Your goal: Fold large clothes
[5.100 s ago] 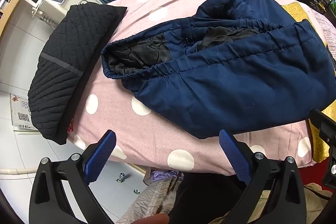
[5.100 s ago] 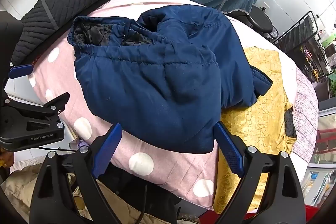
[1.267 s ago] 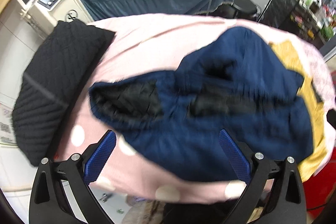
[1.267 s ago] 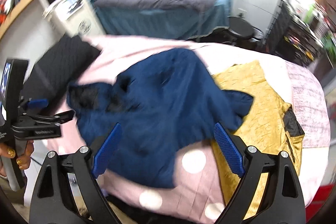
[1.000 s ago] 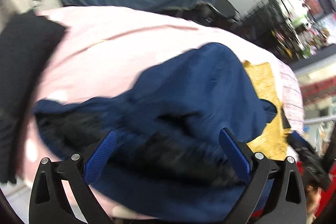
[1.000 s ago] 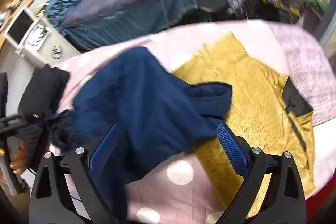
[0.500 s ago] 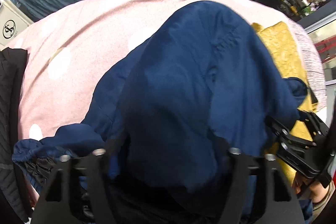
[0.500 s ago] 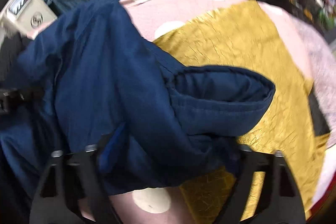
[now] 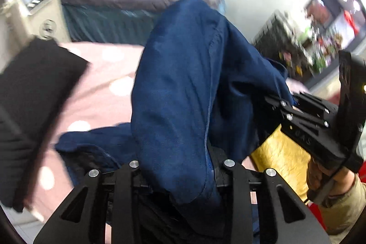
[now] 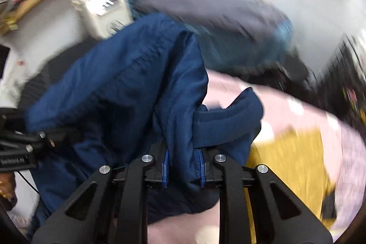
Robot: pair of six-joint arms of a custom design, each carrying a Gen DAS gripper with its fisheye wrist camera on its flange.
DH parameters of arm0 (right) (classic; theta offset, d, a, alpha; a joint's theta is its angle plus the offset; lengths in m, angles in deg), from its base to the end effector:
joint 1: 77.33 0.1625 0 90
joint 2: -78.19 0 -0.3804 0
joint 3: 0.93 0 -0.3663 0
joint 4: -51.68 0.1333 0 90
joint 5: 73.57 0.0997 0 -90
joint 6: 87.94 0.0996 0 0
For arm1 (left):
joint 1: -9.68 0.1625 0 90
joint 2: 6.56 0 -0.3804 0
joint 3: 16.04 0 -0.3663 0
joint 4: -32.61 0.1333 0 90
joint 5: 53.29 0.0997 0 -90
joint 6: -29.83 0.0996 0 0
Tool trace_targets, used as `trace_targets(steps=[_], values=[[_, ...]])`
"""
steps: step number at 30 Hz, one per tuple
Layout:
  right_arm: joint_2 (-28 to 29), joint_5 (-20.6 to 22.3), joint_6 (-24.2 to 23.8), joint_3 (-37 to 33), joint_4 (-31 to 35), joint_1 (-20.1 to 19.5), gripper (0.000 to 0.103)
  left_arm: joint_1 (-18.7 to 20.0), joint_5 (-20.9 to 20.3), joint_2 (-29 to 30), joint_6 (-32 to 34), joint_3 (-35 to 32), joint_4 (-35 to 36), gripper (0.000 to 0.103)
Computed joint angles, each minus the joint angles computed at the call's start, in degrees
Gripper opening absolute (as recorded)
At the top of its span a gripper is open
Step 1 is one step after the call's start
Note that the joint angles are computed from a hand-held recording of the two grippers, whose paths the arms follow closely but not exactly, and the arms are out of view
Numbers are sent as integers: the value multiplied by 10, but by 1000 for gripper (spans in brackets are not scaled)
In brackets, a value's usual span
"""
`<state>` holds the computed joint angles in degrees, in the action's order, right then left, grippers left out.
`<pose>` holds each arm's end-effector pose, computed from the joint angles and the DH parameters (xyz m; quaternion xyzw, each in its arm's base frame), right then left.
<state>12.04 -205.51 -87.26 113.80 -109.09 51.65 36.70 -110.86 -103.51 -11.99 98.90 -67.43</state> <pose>0.3767 -0.3595 0.2048 0.2355 -0.8882 0.2882 0.2694 -0.2621 -0.3433 0.3299 0.1949 0.9381 -0.1801 0.2227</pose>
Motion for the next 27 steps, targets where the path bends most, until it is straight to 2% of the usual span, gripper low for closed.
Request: trace_targets(steps=[3, 4, 7, 9, 11, 12, 13, 14, 15, 17, 18, 19, 21, 23, 24, 25, 27], values=[[34, 44, -59, -61, -40, 37, 19, -69, 52, -67, -78, -30, 96, 29], [43, 62, -77, -83, -53, 47, 19, -107, 83, -85, -113, -48, 144, 29], [54, 127, -108, -127, -88, 59, 19, -180, 144, -98, -170, -86, 228, 29], [55, 150, -119, -142, -111, 55, 19, -213, 174, -94, -177, -108, 234, 29], [56, 150, -115, -151, -140, 43, 20, -221, 189, -79, -131, -108, 183, 29], [54, 138, -98, -154, -142, 30, 28, -222, 195, -71, -103, -100, 149, 29], [50, 120, -79, -153, -139, 21, 47, -217, 196, -54, -60, -91, 101, 29], [45, 84, -37, -153, -129, 9, 65, -202, 184, -33, -24, -85, 56, 29], [32, 67, -7, -141, -128, -4, 92, -186, 171, -14, 2, -77, 15, 33], [-21, 57, 61, -81, -139, -40, 94, -135, 109, 43, 61, -62, -88, 48], [-51, 46, 101, -51, -120, -60, 94, -116, 77, 67, 75, -60, -122, 68], [-78, 24, 146, -26, -77, -77, 94, -93, 52, 99, 86, -54, -160, 77], [-138, 14, 199, 25, -9, -105, 94, -65, 33, 167, 95, -46, -199, 81], [-207, 7, 229, 99, 17, -126, 94, -53, 22, 221, 102, -53, -177, 82], [-229, -4, 246, 121, 39, -130, 94, -44, -2, 250, 115, -54, -166, 83], [-257, -14, 270, 149, 73, -133, 94, -41, -14, 266, 115, -57, -152, 83], [-320, -9, 289, 209, 107, -165, 94, -39, -41, 284, 114, -46, -139, 83]])
